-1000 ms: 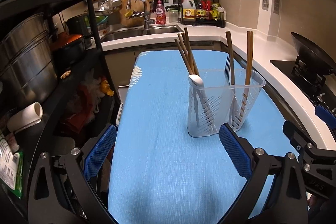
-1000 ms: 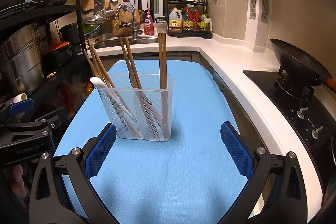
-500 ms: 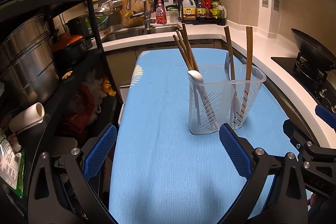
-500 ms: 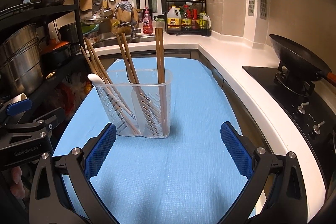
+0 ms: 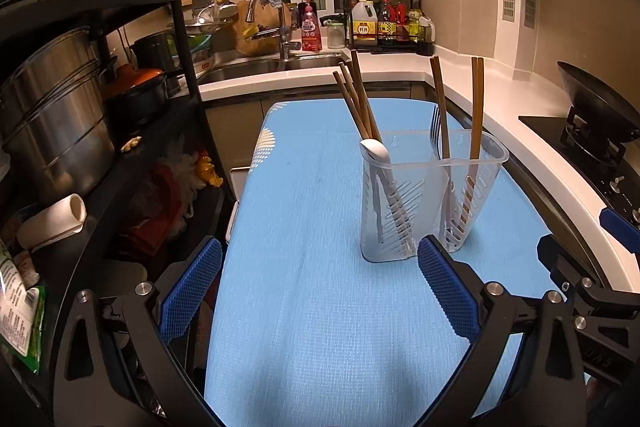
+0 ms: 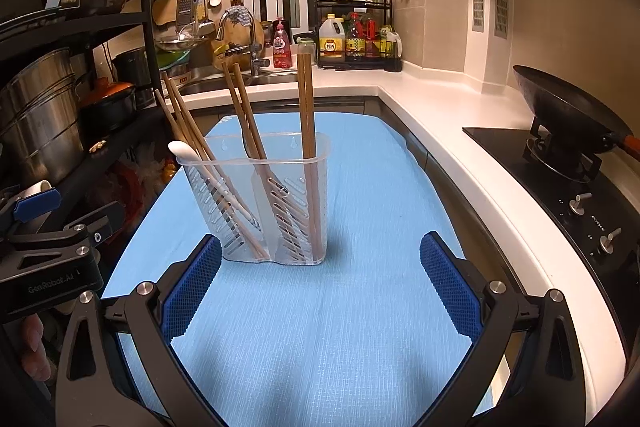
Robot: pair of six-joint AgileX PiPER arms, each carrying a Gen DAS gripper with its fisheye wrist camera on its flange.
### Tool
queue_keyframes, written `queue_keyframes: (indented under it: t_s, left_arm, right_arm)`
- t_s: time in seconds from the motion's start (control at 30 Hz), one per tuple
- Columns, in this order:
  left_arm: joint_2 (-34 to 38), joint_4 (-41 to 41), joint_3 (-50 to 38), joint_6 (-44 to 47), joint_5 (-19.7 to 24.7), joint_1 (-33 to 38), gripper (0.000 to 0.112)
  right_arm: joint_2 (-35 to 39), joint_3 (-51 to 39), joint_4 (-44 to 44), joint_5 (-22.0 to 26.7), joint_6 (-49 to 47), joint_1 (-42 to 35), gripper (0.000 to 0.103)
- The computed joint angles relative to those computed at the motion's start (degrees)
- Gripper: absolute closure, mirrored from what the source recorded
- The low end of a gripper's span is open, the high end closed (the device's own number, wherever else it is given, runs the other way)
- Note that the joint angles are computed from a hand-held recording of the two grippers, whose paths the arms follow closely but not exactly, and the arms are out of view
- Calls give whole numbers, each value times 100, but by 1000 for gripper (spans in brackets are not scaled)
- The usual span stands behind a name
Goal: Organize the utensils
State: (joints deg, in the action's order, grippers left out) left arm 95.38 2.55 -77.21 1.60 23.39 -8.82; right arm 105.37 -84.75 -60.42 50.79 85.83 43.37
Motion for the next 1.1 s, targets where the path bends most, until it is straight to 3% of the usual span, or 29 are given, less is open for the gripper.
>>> queue_keyframes:
  t_s: [1.1]
  left_arm:
    - [-56,573,235,-570,-369,-130,17]
  right_arm:
    - [81,-5,153,-127,-49,-20,5]
